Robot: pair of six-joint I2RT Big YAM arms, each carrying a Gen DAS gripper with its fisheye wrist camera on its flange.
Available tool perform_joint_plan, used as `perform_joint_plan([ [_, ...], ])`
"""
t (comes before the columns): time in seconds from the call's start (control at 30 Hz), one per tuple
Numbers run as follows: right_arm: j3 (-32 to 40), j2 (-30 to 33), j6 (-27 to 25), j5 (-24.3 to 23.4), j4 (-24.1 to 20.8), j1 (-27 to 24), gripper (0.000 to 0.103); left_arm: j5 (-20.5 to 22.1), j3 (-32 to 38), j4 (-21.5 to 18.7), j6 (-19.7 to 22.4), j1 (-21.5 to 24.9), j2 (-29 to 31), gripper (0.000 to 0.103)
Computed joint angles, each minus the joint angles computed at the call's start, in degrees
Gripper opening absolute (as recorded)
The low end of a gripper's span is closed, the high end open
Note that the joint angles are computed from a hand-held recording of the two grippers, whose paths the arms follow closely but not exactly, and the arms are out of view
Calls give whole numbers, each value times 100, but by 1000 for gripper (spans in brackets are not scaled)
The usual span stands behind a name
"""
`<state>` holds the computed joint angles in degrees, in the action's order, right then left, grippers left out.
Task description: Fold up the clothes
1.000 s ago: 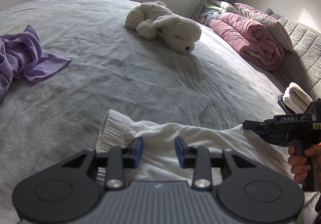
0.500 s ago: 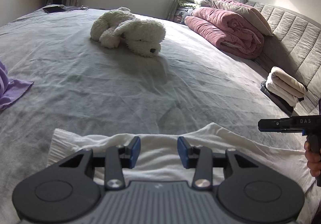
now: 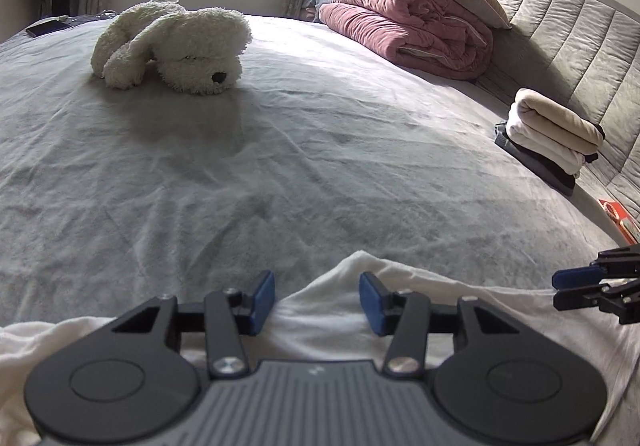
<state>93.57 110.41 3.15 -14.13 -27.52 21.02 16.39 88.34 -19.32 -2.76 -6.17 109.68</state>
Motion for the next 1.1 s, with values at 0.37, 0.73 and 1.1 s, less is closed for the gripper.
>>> perform_joint_plan([
  [0.37, -299, -54, -448, 213, 212, -43, 20, 84, 111, 255, -204, -168, 204, 7],
  [0.73, -825, -136, -228, 960, 1231, 126, 5, -353, -224, 981, -621, -238, 172, 9],
  [1.1, -2047, -951, -394, 1565, 2508, 122, 57, -250, -817, 1581, -354, -398, -434, 68],
])
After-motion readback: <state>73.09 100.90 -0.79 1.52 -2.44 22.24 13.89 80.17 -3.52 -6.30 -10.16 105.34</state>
